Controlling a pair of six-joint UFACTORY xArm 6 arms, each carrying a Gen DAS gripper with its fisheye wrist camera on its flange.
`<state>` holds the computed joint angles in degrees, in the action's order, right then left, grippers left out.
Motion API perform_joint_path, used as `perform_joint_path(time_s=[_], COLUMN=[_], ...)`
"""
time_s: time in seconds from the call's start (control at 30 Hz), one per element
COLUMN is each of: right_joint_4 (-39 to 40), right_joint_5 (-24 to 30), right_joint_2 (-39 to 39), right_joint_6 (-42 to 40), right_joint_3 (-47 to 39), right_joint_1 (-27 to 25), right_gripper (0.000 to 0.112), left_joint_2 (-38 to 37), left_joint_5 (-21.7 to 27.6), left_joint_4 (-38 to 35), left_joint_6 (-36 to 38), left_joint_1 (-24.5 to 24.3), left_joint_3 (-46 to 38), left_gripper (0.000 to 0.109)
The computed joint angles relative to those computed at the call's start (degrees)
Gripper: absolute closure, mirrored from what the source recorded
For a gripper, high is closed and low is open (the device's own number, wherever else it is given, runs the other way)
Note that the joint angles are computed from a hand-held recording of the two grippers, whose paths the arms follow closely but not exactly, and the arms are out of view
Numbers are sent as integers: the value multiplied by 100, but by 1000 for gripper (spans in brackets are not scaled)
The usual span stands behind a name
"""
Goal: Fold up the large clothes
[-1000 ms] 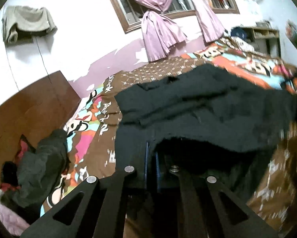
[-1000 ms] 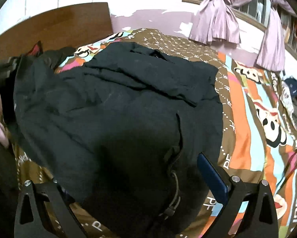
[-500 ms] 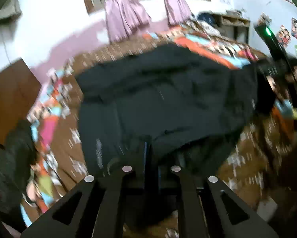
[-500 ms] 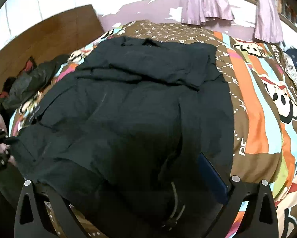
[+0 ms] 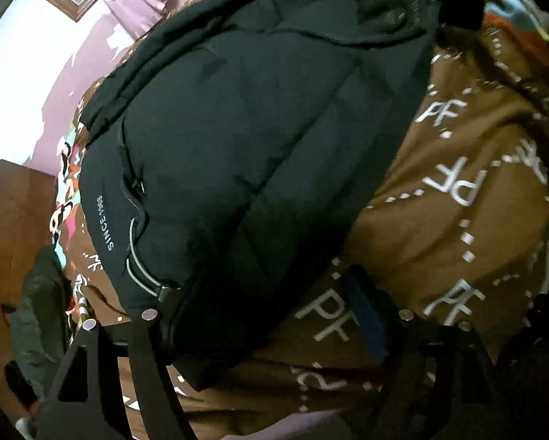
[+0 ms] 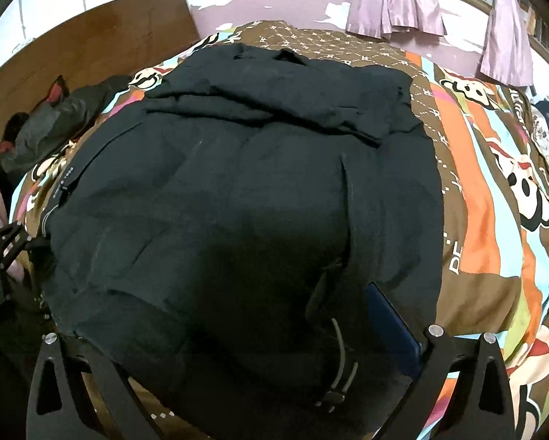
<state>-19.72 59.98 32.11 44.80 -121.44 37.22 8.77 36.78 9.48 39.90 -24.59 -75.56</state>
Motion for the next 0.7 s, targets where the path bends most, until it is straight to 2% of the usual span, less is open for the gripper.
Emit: perform_joint_path(time_s=[0.07, 0.2, 0.23, 0.27, 0.33, 0.43, 0.5, 0.63, 0.7], right_joint_4=[24, 120, 144, 170, 147, -66, -180, -671, -1008], right_joint_5=[-70, -363, -423, -498, -701, -916, -967, -412, 88], right_joint_2=[-86, -442, -521, -614, -839, -1096, -1194, -1080, -844], right_joint_6=[20, 161, 195, 236, 371, 541, 539, 380, 202], right_joint_3=[176, 898, 1064, 1261, 1733, 2254, 2462, 2343, 2050], right_joint_1=[6, 17, 29, 42, 91, 207, 295, 552, 714], right_gripper=[9, 9, 9, 9, 9, 9, 9, 9, 9], left_joint_2=[98, 42, 8, -54, -110, -33, 24, 134, 146], left_joint_5=[-32, -361, -524, -722, -983, -1203, -1298, -1617, -1712], left_joint_4=[390, 919, 1074, 1336, 1616, 2260, 2491, 2880, 2506], left_joint_6=[-365, -769, -921, -1148, -1402, -1927, -2105, -2378, -2232], left_joint_1=[-40, -41, -47, -38, 2, 70, 106, 212, 242], left_joint_3=[-29, 244, 355, 471, 600, 551, 526, 449, 407], left_gripper=[33, 35, 39, 50, 61, 79, 82, 95, 98])
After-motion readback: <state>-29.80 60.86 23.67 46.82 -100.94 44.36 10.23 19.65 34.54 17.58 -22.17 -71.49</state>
